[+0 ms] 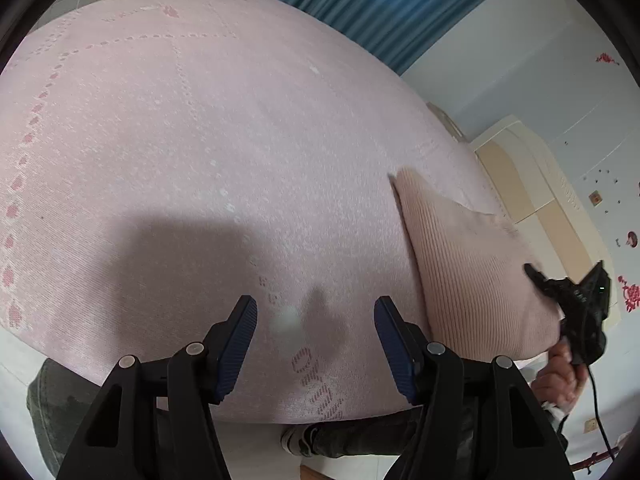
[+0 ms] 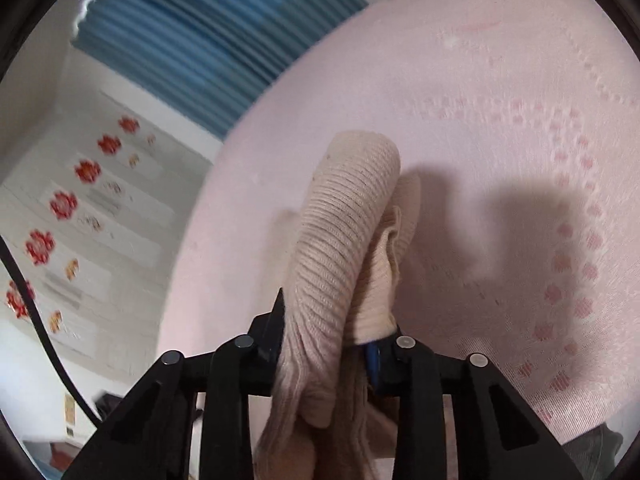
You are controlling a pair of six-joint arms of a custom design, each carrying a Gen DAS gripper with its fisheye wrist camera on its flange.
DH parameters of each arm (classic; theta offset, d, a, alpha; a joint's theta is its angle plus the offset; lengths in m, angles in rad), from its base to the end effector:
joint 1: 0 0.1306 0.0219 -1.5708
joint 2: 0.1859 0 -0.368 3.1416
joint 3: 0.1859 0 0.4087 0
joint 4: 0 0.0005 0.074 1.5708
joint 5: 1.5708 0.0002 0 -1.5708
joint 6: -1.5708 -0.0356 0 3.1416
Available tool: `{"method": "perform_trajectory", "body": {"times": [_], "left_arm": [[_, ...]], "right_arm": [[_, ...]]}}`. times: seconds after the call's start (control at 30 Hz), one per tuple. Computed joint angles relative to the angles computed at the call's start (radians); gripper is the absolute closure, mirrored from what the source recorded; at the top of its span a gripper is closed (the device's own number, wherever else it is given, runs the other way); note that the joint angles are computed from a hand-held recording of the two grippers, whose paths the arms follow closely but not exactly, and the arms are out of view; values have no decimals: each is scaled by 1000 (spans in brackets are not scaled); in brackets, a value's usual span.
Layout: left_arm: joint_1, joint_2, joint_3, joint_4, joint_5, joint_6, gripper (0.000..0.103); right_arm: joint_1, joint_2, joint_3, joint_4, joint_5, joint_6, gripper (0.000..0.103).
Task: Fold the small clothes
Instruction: 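Lift the folded sweater with the right tool, then hold the beige sweater up with the right tool and swing it over the bed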
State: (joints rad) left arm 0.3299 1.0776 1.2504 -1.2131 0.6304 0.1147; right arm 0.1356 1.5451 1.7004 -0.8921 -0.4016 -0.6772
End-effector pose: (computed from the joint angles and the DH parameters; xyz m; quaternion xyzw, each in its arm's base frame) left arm 0.3523 0.0979 0.4629 -0.1230 0.9128 -0.2707 0.2799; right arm 0.5563 0.0894 0.4852 0.1618 0.8849 0.3244 0.2925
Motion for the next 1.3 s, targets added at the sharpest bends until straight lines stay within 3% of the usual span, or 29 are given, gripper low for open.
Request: {"method": "perform_trajectory", "body": {"times": [0.1,0.2,0.33,0.53,0.7,0.87,1.07,1.13,1.17,1.3], "left_arm": [[22,7,3,4,22,-6,45],[42,18,3,9,55,4,45],[61,18,-6,9,103,18,45],[66,14,-11,5,98,7,45],[48,13,-14,1,73,11,45],[-6,14,-6,3,4,17,45],[-79,14,6,1,-82,27,45],[-93,13,9,-1,-95,33,45],[-98,14,11,-3,-96,37,45],[-113,28,21,-6,-80,59,45]], "right_arm": [[10,-3,63,-22,33,17,82],[41,40,194,-159,152,159,82],[46,101,271,-274,201,216,82],[0,97,190,-314,234,231,77],[-22,44,69,-292,270,324,65],[-58,29,-24,-211,181,318,43],[-100,85,-37,-148,-3,261,38],[-97,93,-26,-158,-14,278,38],[-101,100,-19,-168,-52,290,47],[-125,117,20,-213,-136,277,64]]}}
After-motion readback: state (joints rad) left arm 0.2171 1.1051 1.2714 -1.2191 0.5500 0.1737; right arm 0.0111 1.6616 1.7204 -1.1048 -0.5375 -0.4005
